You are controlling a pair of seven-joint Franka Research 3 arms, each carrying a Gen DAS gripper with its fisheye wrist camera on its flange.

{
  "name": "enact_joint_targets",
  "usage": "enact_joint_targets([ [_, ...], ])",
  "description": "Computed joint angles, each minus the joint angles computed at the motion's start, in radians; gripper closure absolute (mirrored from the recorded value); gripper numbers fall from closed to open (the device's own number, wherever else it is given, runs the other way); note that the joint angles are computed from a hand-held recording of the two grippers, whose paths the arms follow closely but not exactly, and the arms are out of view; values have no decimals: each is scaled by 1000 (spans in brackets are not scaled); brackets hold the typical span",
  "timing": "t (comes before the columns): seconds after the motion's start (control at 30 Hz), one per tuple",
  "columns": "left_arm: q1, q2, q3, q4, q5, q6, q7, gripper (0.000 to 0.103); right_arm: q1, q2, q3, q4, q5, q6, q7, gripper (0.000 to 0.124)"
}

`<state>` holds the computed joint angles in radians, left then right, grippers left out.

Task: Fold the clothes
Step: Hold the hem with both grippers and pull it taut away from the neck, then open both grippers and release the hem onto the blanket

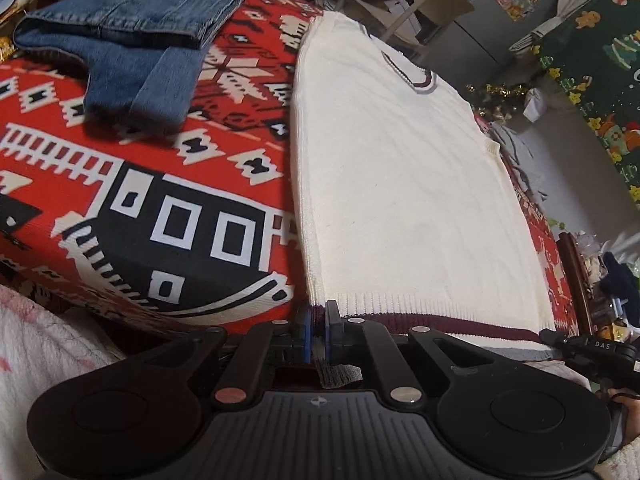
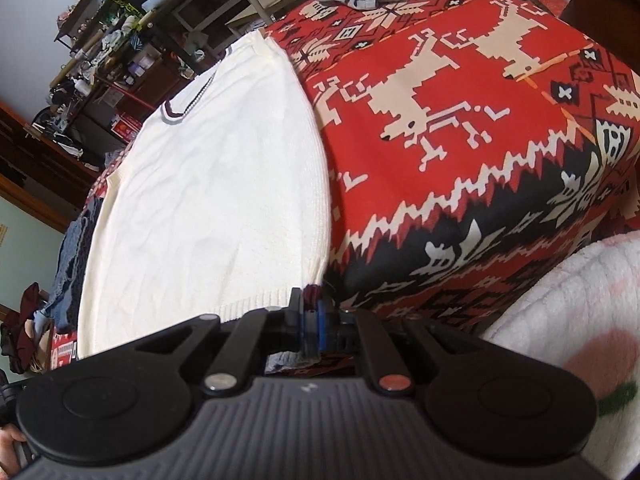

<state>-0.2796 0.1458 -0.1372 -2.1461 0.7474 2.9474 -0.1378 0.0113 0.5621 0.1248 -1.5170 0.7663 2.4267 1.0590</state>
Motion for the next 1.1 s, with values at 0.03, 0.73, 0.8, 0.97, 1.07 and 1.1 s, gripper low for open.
enact_joint_targets([
  [0.03, 1, -1, 0, -2, -1, 2, 1, 97, 3, 6, -3, 8, -7, -1, 6, 117],
  [0.73, 37, -137, -50, -59, 129, -164, -181, 84, 1, -70, -2, -57, -41, 133, -48, 101],
  [0.8, 49, -127, -55, -28, 229, -133, -236, 84, -3, -86, 18, -67, -16, 154, -119, 100],
  [0.97, 46, 14, -44, 129, 270, -51, -148, 80, 33, -89, 43, -56, -5, 156, -268, 85],
  [1.07, 13, 112, -39, 243, 185, -128, -1, 72, 62, -80, 63, -55, 8, 199, -353, 69],
  [1.1, -5, 138, -30, 276, 182, -163, 30, 70, 77, -75, 66, -59, 6, 228, -378, 63],
])
